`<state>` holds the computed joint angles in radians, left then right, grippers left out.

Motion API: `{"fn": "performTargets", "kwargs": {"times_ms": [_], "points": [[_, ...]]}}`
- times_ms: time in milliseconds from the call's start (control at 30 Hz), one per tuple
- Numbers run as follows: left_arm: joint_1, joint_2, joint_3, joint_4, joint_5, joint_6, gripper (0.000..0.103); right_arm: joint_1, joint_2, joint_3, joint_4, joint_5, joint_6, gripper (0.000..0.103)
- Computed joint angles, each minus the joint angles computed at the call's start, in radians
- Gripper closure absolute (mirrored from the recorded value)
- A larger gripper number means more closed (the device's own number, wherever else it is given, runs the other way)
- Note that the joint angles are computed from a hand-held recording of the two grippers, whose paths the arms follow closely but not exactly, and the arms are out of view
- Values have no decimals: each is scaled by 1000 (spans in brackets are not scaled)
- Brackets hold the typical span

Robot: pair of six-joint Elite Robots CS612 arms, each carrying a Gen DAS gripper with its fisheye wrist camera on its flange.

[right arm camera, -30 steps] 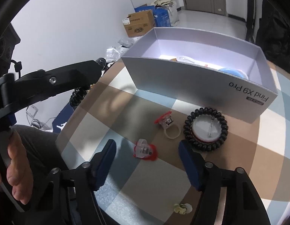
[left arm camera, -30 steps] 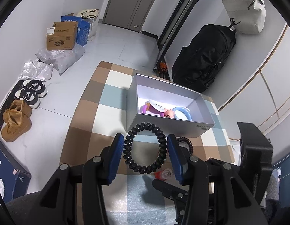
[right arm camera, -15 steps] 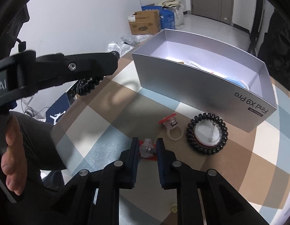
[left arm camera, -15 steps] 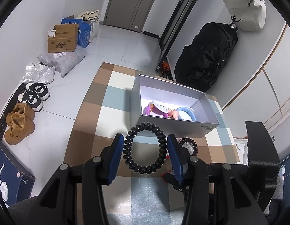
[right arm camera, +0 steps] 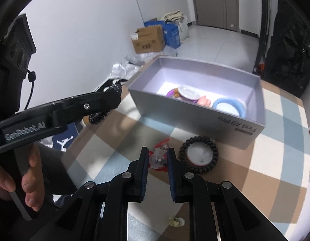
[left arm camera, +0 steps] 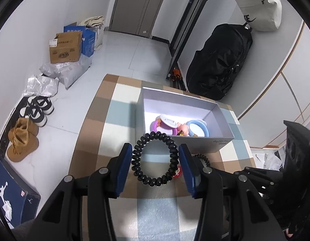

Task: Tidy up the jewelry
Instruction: 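Carry the bracelet and red ring into the grey box and open both grippers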

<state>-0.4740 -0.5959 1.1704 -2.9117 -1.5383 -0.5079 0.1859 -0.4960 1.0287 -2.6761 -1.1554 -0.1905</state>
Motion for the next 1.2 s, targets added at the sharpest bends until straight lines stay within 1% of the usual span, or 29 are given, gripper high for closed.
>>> {"fn": "performTargets", "kwargs": {"times_ms": [133, 233, 267, 367, 533, 633, 700, 833, 867, 933, 967, 1033, 1200], "points": [[-1, 7, -14, 4, -2, -6, 61, -12, -4, 4, -29, 23, 42, 86], [-4, 14, -25, -12, 8, 10, 61, -18, -1, -10, -49, 39, 76, 86], [-3, 18, -33, -10, 0, 6, 61, -18, 0, -14, -54, 39, 87, 86], [1, 31, -57, -9, -44, -15, 61, -29, 4, -23, -80, 69, 129, 86], [-1, 47, -88, -14, -40, 4, 61, -42, 21, -52, -117, 96, 177, 86], [2, 62, -118, 23, -49, -4, 61, -46, 31, -69, -145, 81, 194, 86], [5, 72, -138, 35, -65, -15, 61, -51, 44, -89, -146, 92, 216, 86], [5, 84, -168, 62, -58, -10, 61, -59, 69, -127, -158, 120, 241, 86], [6, 89, -178, 76, -61, -11, 61, -60, 75, -137, -151, 124, 245, 86], [9, 98, -197, 106, -71, -14, 61, -66, 92, -171, -123, 164, 272, 86], [11, 104, -211, 124, -81, -14, 61, -67, 99, -184, -123, 167, 269, 86], [13, 114, -229, 138, -94, -15, 61, -65, 107, -200, -121, 150, 246, 86], [8, 129, -267, 188, -87, 24, 61, -71, 139, -259, -82, 169, 270, 86]]}}
